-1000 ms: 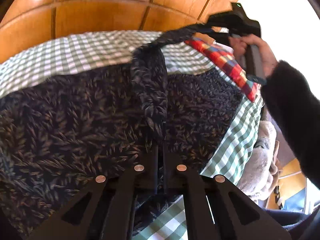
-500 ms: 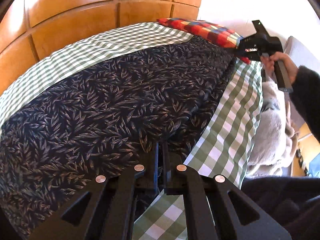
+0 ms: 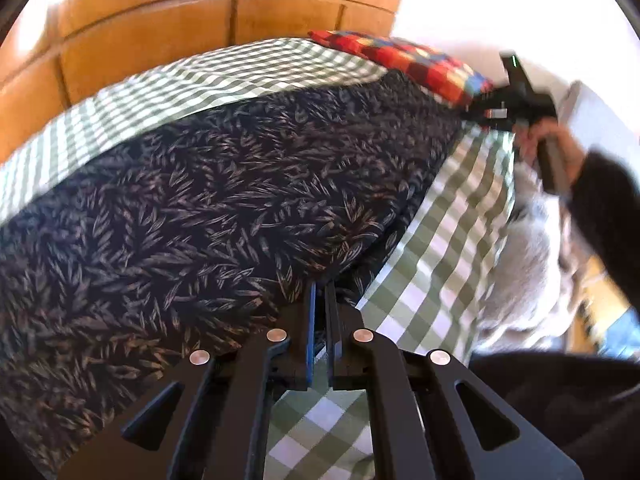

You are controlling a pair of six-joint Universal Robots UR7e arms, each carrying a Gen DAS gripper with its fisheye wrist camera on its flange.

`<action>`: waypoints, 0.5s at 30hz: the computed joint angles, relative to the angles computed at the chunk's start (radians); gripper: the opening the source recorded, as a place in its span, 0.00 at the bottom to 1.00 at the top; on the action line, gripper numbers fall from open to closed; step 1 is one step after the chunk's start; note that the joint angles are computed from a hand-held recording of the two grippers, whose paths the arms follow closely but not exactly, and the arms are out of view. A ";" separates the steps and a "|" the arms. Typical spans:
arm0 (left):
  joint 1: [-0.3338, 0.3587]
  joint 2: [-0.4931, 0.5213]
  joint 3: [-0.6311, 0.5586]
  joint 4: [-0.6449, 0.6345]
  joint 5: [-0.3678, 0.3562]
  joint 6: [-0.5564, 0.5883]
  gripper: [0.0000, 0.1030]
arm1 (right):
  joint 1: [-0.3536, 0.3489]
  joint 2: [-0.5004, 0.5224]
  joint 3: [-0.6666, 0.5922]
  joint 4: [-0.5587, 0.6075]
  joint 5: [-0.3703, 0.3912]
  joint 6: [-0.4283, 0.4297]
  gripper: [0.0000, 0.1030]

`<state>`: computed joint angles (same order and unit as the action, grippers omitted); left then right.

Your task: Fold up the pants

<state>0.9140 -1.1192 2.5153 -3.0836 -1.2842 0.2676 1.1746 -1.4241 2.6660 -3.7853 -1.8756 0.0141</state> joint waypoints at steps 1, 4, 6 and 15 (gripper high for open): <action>0.011 -0.016 -0.006 0.020 -0.012 -0.015 0.14 | 0.013 0.005 -0.005 0.001 -0.017 -0.008 0.06; 0.051 -0.098 0.009 0.022 -0.066 -0.054 0.57 | 0.086 0.003 -0.024 0.017 -0.116 -0.001 0.20; 0.084 -0.151 0.009 0.048 -0.106 -0.077 0.57 | 0.180 0.034 -0.035 -0.032 -0.237 -0.027 0.34; 0.172 -0.323 0.052 0.038 0.041 -0.152 0.57 | 0.468 0.317 -0.198 0.099 -0.148 -0.089 0.44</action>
